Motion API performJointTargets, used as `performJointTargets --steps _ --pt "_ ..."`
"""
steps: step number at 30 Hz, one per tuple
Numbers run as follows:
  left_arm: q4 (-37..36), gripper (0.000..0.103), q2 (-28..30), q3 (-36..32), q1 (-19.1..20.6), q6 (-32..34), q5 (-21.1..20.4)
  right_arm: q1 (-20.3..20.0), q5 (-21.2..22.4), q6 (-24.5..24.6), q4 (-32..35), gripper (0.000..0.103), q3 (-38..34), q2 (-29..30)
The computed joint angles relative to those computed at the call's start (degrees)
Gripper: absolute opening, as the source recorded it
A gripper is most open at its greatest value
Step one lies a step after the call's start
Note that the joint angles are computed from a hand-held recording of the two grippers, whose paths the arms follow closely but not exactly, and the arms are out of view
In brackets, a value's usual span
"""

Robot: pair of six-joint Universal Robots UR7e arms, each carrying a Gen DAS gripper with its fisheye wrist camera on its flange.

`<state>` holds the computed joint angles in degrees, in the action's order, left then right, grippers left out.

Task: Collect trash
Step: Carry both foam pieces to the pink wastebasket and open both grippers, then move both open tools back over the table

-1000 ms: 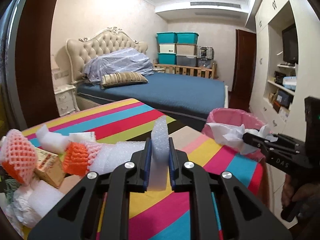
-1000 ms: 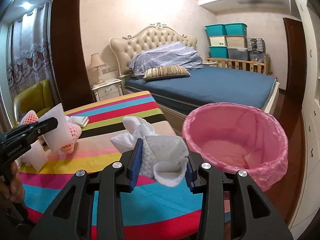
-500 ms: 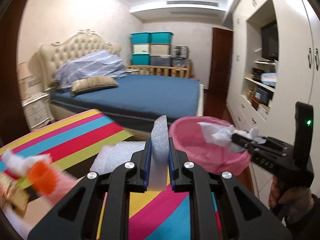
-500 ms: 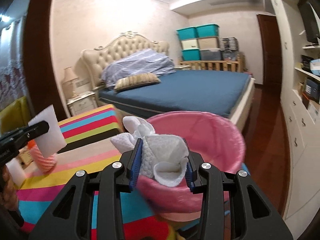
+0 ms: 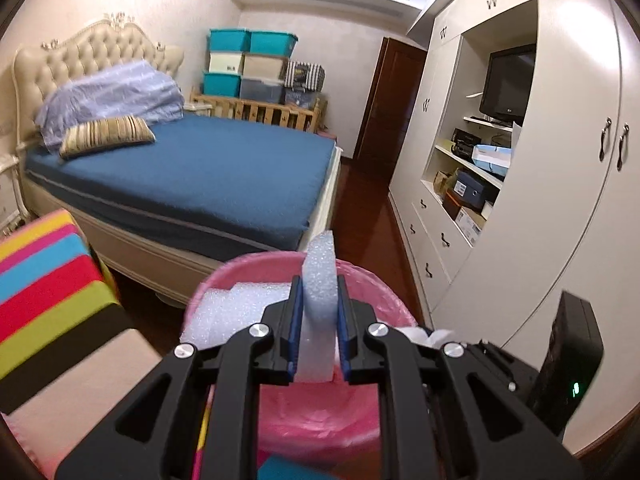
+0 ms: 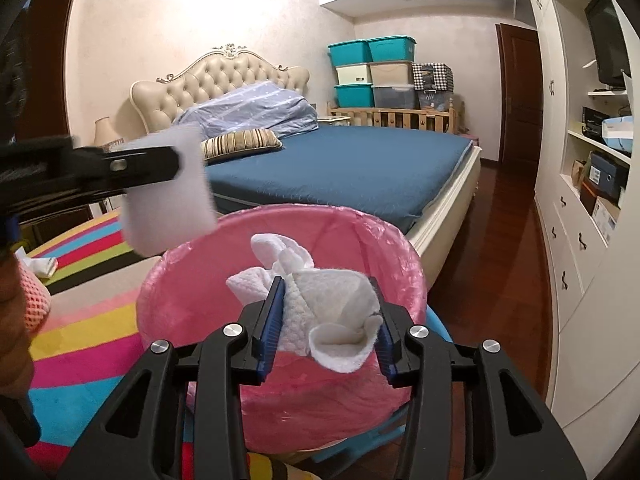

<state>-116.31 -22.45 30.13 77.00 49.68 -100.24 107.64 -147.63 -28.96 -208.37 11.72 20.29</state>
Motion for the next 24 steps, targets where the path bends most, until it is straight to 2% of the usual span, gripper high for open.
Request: performJointTargets --steps 1,3,4,5,9,11,14,16,19,24 --pt "1.1 0.015 1.5 -2.1 -0.2 -0.9 0.7 -0.1 0.1 -0.1 -0.9 0.050 1.9 -0.8" --pt "-0.2 0.021 2.6 -2.8 -0.5 -1.7 2.0 -0.1 0.4 -0.8 -2.5 0.069 3.6 -1.4" --pt "-0.8 0.031 2.9 -2.9 -0.6 -1.8 2.5 -0.2 1.0 -0.7 -3.9 0.071 5.7 -2.2" --pt "-1.9 0.040 3.1 -3.0 -0.6 -1.9 3.1 -0.1 1.1 -0.7 -4.0 0.071 5.7 -2.1" --pt "-4.4 0.055 3.1 -3.1 0.0 -1.5 4.2 -0.3 0.9 0.1 -9.0 0.071 12.1 -4.9" --pt "-9.9 0.074 1.3 1.0 0.3 -0.9 5.0 -0.1 0.8 0.0 -11.4 0.071 14.2 -5.9" --pt "-17.7 0.089 -1.9 7.8 0.8 1.2 6.2 0.5 0.3 -0.4 -12.6 0.071 14.5 -6.0" --pt "-21.8 0.097 -3.9 11.8 1.1 3.3 7.2 1.1 -0.8 -1.3 -11.6 0.073 11.5 -4.7" --pt "-27.4 0.098 -7.5 18.2 2.0 6.5 7.7 1.9 -1.5 -2.7 -9.6 0.078 6.0 -2.4" --pt "-32.0 0.098 -10.8 22.7 3.7 10.5 8.1 2.9 -0.6 -2.2 -7.3 0.081 4.3 -1.8"
